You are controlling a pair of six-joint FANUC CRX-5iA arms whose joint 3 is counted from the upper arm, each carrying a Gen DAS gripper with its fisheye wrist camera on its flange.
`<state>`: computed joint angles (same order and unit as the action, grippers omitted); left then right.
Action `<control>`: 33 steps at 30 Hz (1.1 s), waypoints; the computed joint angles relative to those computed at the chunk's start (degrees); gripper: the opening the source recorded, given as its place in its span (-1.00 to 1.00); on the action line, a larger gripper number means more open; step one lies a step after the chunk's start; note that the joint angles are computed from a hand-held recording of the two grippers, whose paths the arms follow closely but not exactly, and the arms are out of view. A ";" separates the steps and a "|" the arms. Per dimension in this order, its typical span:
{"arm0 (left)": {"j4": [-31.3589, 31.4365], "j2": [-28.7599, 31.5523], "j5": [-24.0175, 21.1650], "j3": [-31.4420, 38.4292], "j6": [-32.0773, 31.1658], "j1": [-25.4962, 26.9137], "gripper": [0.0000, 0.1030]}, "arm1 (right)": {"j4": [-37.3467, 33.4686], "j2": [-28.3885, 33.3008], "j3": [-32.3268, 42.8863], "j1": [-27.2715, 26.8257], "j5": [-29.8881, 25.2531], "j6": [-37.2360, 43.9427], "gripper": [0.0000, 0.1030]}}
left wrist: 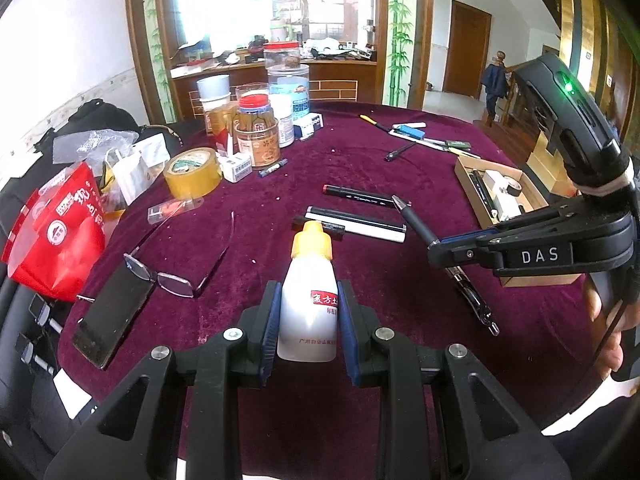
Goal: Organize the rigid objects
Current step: 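Hold the glue bottle and the pen above the table, then carry the white glue bottle and black pen toward the cardboard tray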
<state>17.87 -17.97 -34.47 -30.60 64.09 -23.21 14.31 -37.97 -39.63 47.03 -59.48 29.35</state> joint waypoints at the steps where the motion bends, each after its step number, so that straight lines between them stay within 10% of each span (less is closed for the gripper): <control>1: 0.05 -0.17 0.01 -0.13 0.03 0.22 -0.51 | -0.06 0.28 0.18 0.09 0.10 0.17 -0.81; 21: 2.36 -5.11 -1.46 -4.12 -1.54 8.49 -0.51 | -0.39 7.08 3.57 3.84 5.11 1.43 -0.81; 33: 6.53 0.89 0.79 -0.20 -5.99 0.53 -0.51 | 7.10 -8.00 -3.93 4.53 -4.68 -12.17 -0.81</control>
